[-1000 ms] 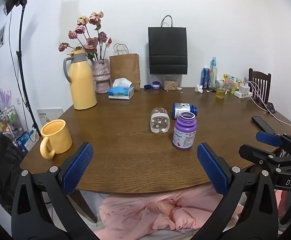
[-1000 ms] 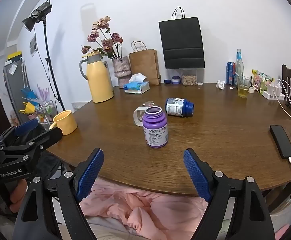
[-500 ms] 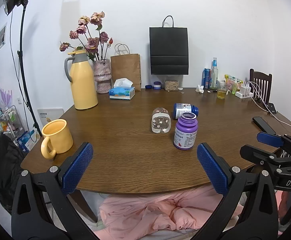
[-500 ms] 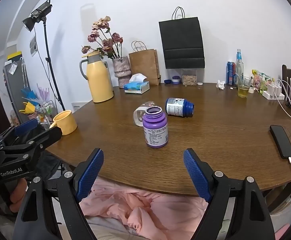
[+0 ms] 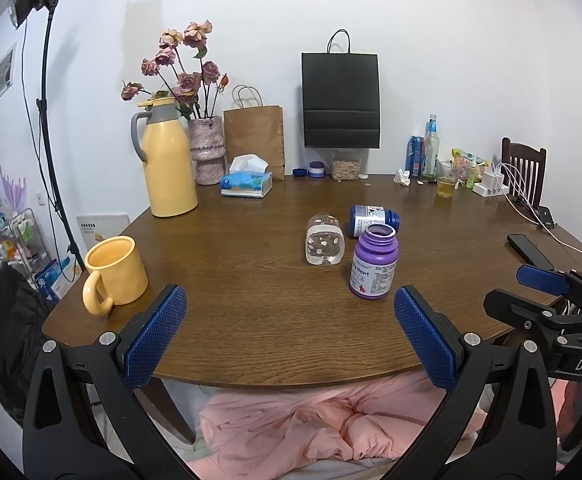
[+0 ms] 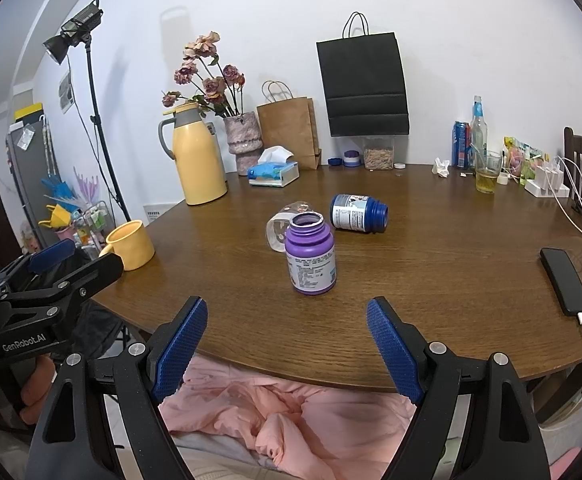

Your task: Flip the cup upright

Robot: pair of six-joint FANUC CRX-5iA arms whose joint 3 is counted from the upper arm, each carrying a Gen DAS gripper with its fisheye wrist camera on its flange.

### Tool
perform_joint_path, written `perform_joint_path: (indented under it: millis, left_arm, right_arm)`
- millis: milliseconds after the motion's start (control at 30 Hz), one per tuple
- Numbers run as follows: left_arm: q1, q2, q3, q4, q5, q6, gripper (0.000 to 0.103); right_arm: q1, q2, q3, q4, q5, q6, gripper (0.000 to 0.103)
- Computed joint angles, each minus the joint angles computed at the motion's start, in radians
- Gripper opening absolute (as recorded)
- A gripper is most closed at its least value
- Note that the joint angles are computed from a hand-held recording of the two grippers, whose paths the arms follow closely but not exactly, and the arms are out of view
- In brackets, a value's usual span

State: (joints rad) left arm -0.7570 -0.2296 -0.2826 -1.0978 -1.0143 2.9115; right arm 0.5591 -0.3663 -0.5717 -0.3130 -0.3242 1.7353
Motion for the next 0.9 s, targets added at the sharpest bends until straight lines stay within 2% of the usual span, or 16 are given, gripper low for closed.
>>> perform_joint_path:
  millis: [900]
  left_arm:
    - [-0.011,0.016,0.013,-0.007,-0.019,0.004,0.103]
  right_arm:
    - [-0.007,-0.002,0.01,-0.022,-0.009,0.029,0.086]
